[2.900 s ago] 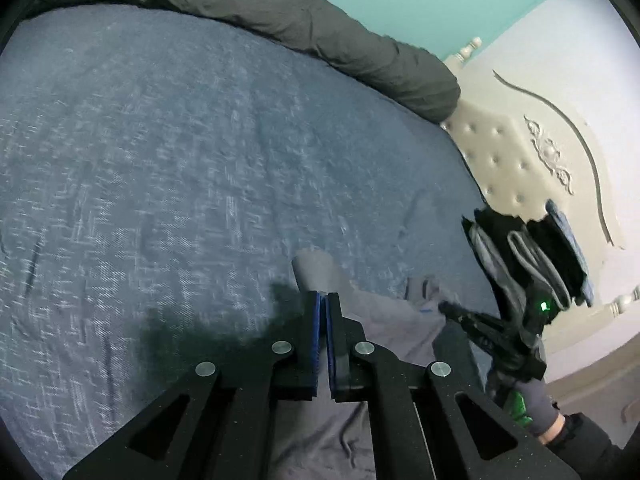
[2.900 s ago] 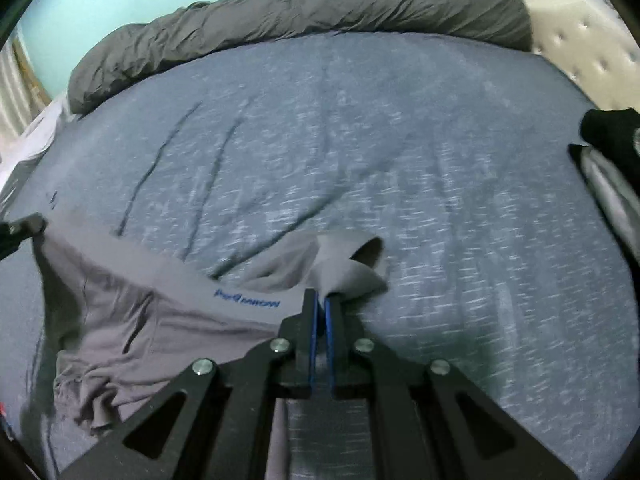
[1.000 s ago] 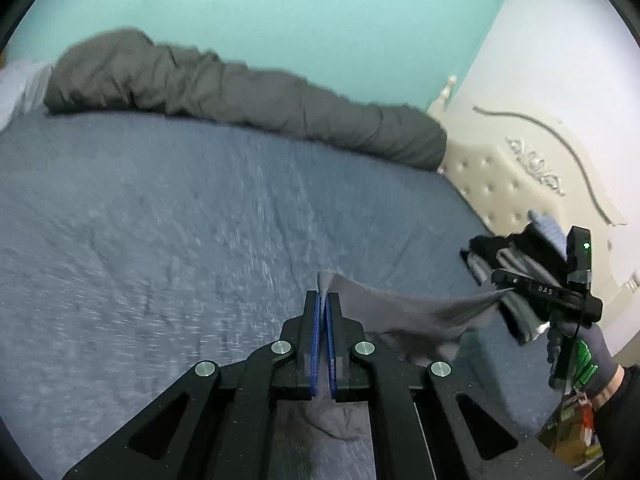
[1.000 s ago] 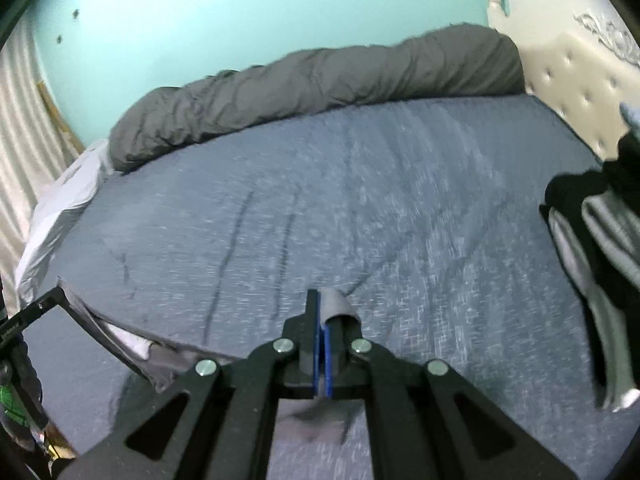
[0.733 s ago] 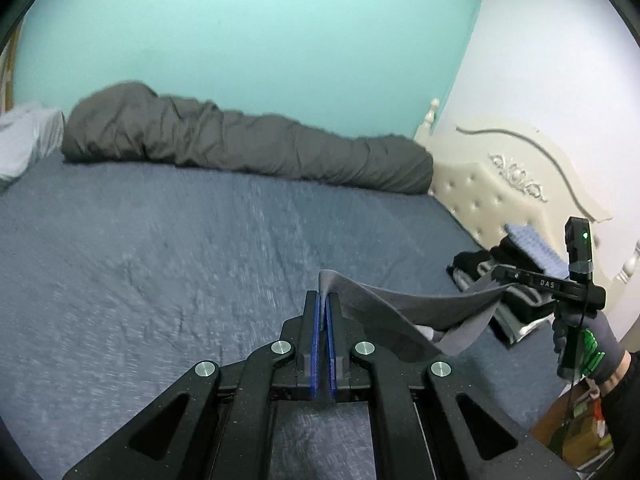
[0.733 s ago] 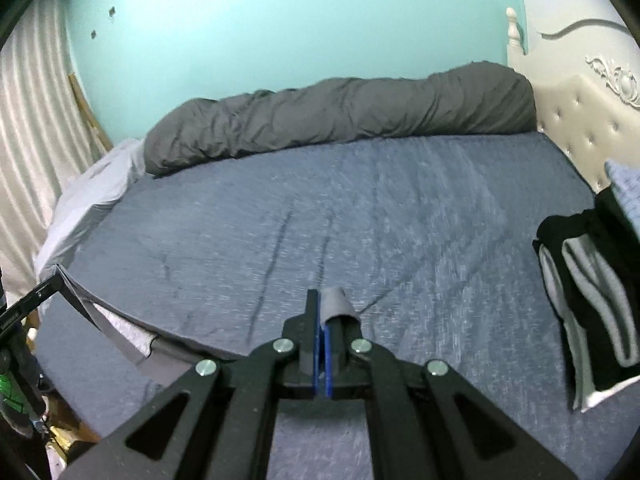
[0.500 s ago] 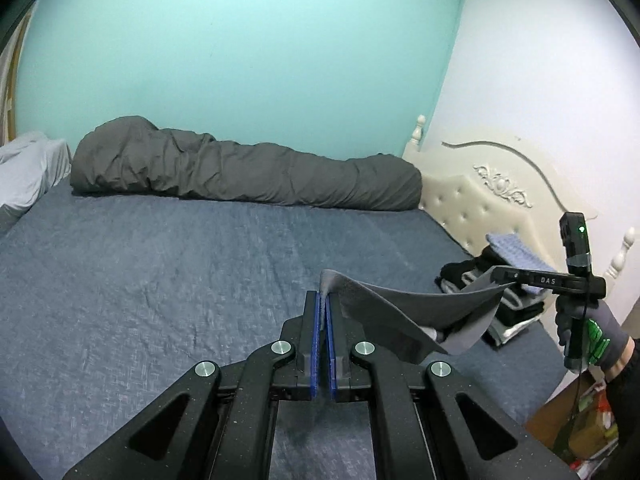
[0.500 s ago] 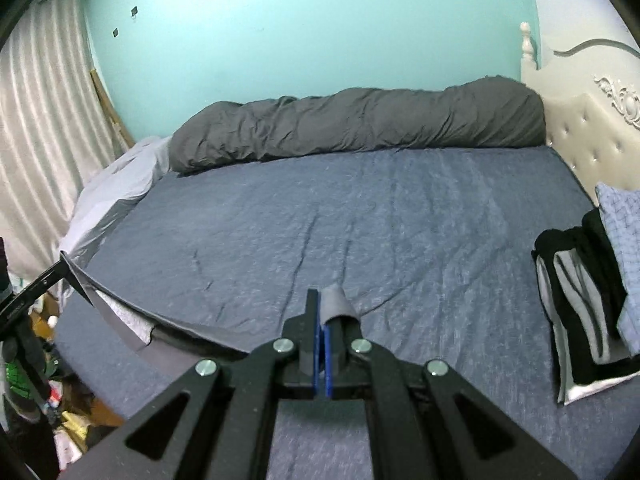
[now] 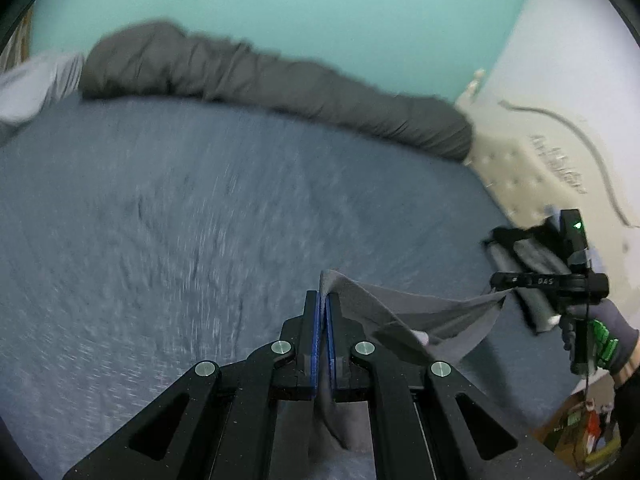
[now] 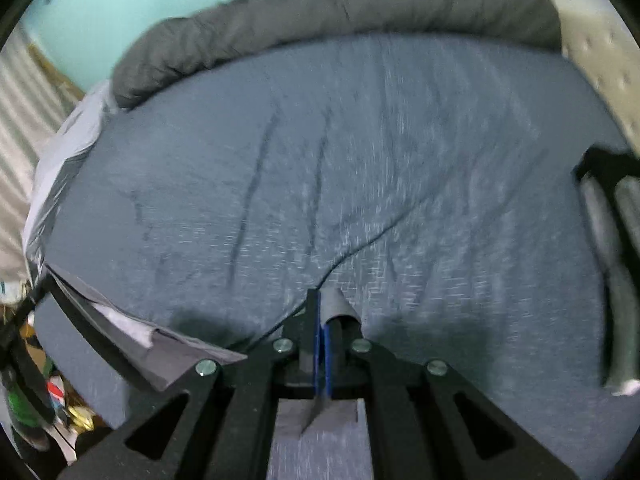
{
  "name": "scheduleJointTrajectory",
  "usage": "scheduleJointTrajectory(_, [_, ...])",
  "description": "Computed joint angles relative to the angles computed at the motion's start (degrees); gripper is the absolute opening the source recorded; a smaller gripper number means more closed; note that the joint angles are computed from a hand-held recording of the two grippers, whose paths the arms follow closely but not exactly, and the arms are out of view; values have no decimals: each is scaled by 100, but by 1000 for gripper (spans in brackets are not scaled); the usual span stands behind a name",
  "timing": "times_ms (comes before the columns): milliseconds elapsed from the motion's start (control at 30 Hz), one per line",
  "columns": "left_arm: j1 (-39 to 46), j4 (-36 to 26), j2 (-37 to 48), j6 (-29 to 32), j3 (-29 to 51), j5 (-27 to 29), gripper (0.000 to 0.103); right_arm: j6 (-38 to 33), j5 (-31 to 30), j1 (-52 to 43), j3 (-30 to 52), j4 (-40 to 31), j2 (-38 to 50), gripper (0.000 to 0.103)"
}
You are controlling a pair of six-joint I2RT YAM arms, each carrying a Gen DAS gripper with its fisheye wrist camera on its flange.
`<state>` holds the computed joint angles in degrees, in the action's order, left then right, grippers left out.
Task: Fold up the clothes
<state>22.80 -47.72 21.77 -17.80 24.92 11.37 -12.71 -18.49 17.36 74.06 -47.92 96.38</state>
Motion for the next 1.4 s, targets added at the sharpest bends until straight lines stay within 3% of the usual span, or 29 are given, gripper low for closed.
scheduleJointTrajectory(100, [542, 1422, 946, 216, -780, 331, 3, 320, 90, 137, 96, 648, 823, 1])
scheduleJointTrajectory(267, [1041, 3370, 2638, 411, -1219, 638, 3, 506, 142, 287, 662, 1163, 1827, 1])
scheduleJointTrajectory(467, [1210, 4602, 4065, 467, -1164, 718, 3, 723, -72, 239, 760, 1892, 2163, 4])
scheduleJointTrajectory(567, [1291, 5048, 4681, 436, -1128, 690, 3, 746, -447, 107, 525, 2156, 2027, 15])
scheduleJointTrajectory(600, [1314, 5161, 4847, 422, -1126, 699, 3, 747, -657, 34, 469, 2190, 2006, 26])
scheduleJointTrajectory(633, [1369, 5247, 4982, 419, -1132, 779, 3, 732, -877, -38, 462, 2146, 2025, 46])
scheduleJointTrajectory(667, [1428, 5328, 5089, 415, -1146, 831, 3, 717, -1026, -91, 492, 2056, 2072, 53])
scheduleJointTrajectory(833, [1536, 5375, 5153, 410, -1145, 809, 3, 590, -1481, -246, 273, 2057, 1897, 58])
scheduleJointTrajectory(933, [1508, 5370, 5160, 417, -1150, 800, 3, 896, -1761, -331, 575, 1648, 2105, 62])
scheduleJointTrajectory(1100, [1376, 5341, 5130, 418, -1150, 701, 3, 757, -713, 45, 1100, 971, 2290, 62])
scheduleJointTrajectory(1267, [1323, 5235, 5001, 412, -1123, 631, 3, 846, -743, 250, 1275, 777, 2220, 64])
scheduleJointTrajectory(1400, [1351, 5214, 4989, 449, -1121, 620, 3, 973, -1016, 254, 1029, 1228, 1876, 64])
